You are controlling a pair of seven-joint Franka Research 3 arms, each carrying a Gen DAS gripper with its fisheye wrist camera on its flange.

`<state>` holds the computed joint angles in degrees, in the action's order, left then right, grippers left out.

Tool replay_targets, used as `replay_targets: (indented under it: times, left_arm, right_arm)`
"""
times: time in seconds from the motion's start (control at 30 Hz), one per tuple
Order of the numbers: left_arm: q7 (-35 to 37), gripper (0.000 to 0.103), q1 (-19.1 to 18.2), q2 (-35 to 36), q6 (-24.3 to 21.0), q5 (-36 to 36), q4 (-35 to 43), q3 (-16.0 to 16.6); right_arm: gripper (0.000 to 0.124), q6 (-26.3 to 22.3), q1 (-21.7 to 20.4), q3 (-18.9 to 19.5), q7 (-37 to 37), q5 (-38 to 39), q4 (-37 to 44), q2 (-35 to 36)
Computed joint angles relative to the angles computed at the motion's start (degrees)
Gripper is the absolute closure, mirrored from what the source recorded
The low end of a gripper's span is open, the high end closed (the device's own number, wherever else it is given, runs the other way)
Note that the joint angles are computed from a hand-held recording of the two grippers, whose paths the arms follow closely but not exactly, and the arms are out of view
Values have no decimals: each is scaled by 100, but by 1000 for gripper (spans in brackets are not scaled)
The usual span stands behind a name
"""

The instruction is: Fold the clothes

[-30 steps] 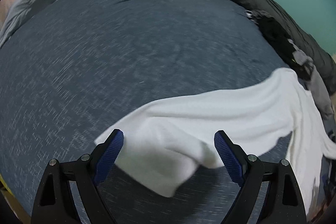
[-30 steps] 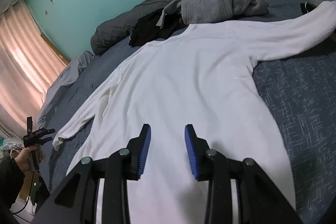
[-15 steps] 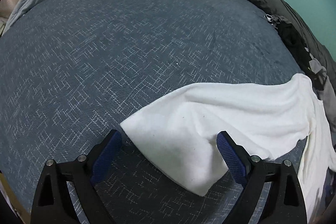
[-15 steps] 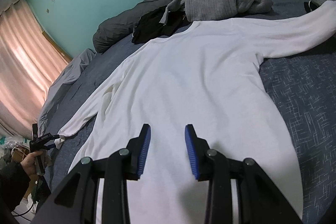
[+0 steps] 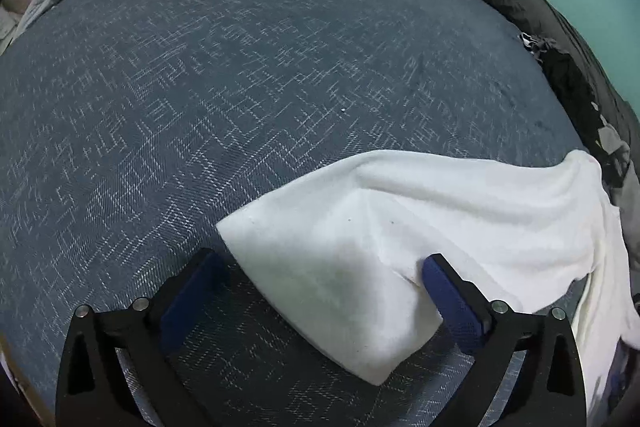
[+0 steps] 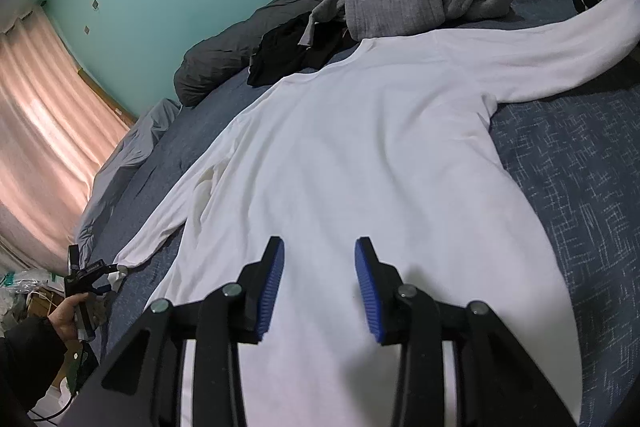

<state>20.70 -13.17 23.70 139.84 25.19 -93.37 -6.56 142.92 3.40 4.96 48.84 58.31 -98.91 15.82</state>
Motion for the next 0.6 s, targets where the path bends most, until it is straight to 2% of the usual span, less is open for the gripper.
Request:
replay_targets:
  times: [0.2, 0.3, 0.33, 0.37, 0.4, 0.47, 0.5, 0.53, 0.57, 0.6]
  left_arm:
    - [168, 0, -71, 269, -360, -31, 455, -25]
    - [182, 1, -122, 307, -392, -26, 558, -17]
    - [168, 7, -144, 295, -375, -13, 551, -16]
    - [150, 19, -198, 313, -444, 54, 604, 7]
    - [133, 25, -251, 336, -522, 125, 665, 27]
    - [161, 50, -295, 386, -523, 215, 762, 35]
    - [189, 58, -283, 383, -501, 198, 764, 21]
    - [237, 79, -256, 372, -458, 151, 762, -4]
    - [362, 92, -163, 348, -286, 1, 705, -80]
    - [447, 92, -117, 340, -208, -105, 692, -118]
  right_arm:
    - [85, 27, 2, 12, -37, 36, -8, -1]
    - [85, 40, 4, 17, -57, 56, -12, -2]
    - [84, 45, 5, 18, -63, 62, -14, -3]
    - [84, 49, 6, 19, -70, 69, -15, -3]
    - [85, 54, 7, 20, -76, 75, -17, -3]
    - [84, 74, 14, 21, -89, 76, -23, -6]
    - [84, 88, 20, 22, -94, 72, -27, -9]
    - [84, 103, 25, 22, -100, 68, -31, -11]
    - [84, 117, 30, 23, -106, 64, -35, -13]
    - [84, 132, 35, 24, -112, 59, -40, -16]
